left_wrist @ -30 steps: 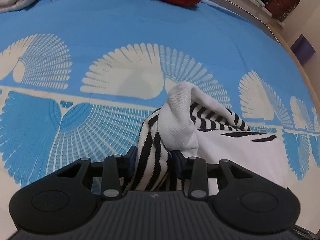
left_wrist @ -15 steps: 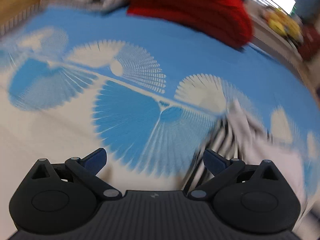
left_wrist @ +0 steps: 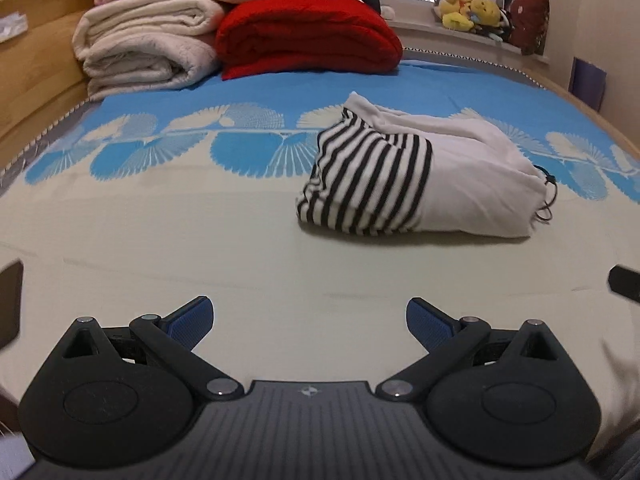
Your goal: Fold small clothes
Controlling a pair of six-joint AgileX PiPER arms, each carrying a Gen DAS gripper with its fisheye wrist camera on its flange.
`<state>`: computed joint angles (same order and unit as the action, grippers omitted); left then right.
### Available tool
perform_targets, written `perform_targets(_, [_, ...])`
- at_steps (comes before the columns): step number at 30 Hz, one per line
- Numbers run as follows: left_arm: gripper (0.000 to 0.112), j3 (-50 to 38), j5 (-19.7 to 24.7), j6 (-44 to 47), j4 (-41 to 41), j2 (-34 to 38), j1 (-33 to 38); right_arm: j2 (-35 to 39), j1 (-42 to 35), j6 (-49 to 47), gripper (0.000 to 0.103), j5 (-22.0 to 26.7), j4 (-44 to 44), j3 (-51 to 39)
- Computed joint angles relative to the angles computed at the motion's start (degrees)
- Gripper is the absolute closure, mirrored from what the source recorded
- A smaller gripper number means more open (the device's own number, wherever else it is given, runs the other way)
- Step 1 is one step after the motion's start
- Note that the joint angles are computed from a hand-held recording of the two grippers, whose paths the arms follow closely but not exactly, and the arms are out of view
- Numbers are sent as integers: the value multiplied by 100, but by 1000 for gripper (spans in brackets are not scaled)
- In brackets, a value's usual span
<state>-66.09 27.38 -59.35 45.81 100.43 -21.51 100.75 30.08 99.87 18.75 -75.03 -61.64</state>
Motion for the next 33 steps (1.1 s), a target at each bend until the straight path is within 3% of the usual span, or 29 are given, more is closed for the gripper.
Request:
perform_targets(4, [10, 357, -122, -532, 478, -234, -158, -102, 292, -125, 13, 268, -68, 278])
perform_targets(7, [10, 464, -20, -991, 937, -321, -255, -97, 578, 88, 13, 754, -608, 436])
perform_targets(11, [10, 497, -301, -653, 599, -374, -126, 44, 773, 307, 13, 1309, -1184, 521])
perform_targets(22, [10, 359, -190, -499, 660, -172, -241, 138, 820, 755, 13, 1001, -2082, 546])
perform_targets(33, [10, 223, -18, -505, 576, -57, -213, 172, 644, 511, 13, 838, -1484, 361])
